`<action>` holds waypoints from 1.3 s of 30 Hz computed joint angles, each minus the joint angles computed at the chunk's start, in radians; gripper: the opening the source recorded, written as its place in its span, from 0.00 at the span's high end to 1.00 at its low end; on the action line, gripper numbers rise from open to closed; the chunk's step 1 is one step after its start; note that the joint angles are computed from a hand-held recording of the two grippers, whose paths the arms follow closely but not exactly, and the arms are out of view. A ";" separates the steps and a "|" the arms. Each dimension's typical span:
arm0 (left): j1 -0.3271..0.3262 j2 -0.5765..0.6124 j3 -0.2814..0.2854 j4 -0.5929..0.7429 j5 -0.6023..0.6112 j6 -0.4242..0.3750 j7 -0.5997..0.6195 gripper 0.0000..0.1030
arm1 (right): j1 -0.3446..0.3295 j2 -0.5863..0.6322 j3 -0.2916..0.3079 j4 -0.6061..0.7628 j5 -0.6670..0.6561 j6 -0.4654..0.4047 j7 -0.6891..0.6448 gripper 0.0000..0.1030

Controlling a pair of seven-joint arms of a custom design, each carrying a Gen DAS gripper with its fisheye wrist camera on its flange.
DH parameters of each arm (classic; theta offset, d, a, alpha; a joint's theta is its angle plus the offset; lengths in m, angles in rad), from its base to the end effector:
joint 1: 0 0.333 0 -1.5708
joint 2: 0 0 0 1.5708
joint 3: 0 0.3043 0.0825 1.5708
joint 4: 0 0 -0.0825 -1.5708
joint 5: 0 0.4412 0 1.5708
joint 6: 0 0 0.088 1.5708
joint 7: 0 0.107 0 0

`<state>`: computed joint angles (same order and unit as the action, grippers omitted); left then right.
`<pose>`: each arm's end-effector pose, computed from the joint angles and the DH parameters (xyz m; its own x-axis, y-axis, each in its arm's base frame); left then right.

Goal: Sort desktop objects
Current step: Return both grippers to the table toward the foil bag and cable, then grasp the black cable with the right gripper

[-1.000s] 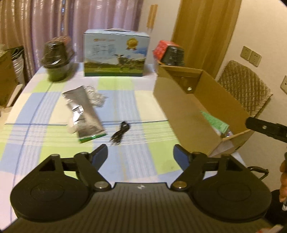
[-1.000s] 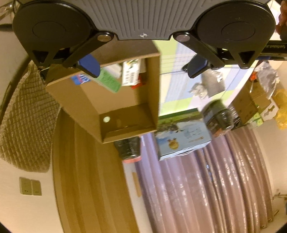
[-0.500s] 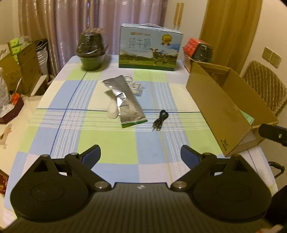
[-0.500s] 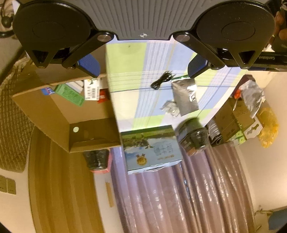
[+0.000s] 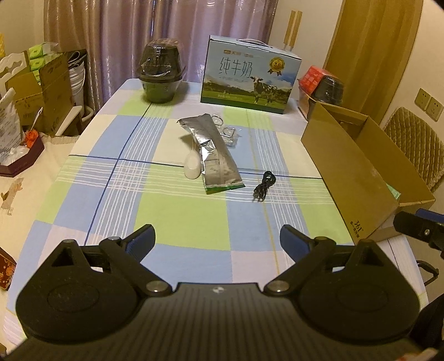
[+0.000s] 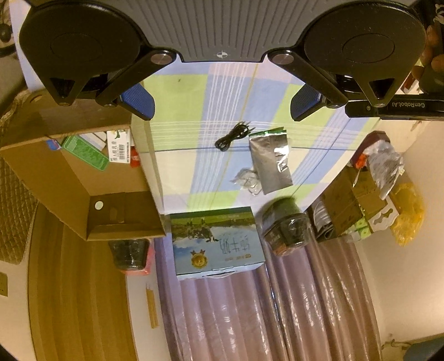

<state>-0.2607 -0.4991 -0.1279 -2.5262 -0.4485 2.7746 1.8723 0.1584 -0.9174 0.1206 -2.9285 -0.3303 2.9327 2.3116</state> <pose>0.4644 -0.1721 0.4959 -0.3822 -0.9143 0.1343 -0.6990 0.1910 -0.6891 0.3623 0.1203 0.4684 -0.0689 -0.9775 -0.1993 -0.5874 0.2013 -0.7839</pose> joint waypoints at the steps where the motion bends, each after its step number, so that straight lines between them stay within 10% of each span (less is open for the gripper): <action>1: -0.004 -0.001 0.007 -0.002 -0.007 0.002 0.006 0.08 | 0.000 0.010 0.003 0.006 0.000 0.003 0.000 0.02; 22: 0.013 0.253 0.038 0.180 -0.110 0.006 0.238 0.09 | -0.154 0.472 0.102 0.247 -0.091 0.178 0.090 0.03; 27: 0.029 0.359 0.017 0.262 -0.171 0.013 0.332 0.11 | -0.306 0.588 0.212 0.317 -0.177 0.222 0.185 0.20; 39: 0.103 0.548 -0.057 0.410 -0.226 0.054 0.414 0.31 | -0.366 0.882 0.217 0.541 -0.467 0.210 0.445 0.51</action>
<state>-0.1573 0.0485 -0.1851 -2.1165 -0.6748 2.8282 2.2865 -0.2078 -0.0353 0.3379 -2.3879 -0.7969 3.1425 2.7565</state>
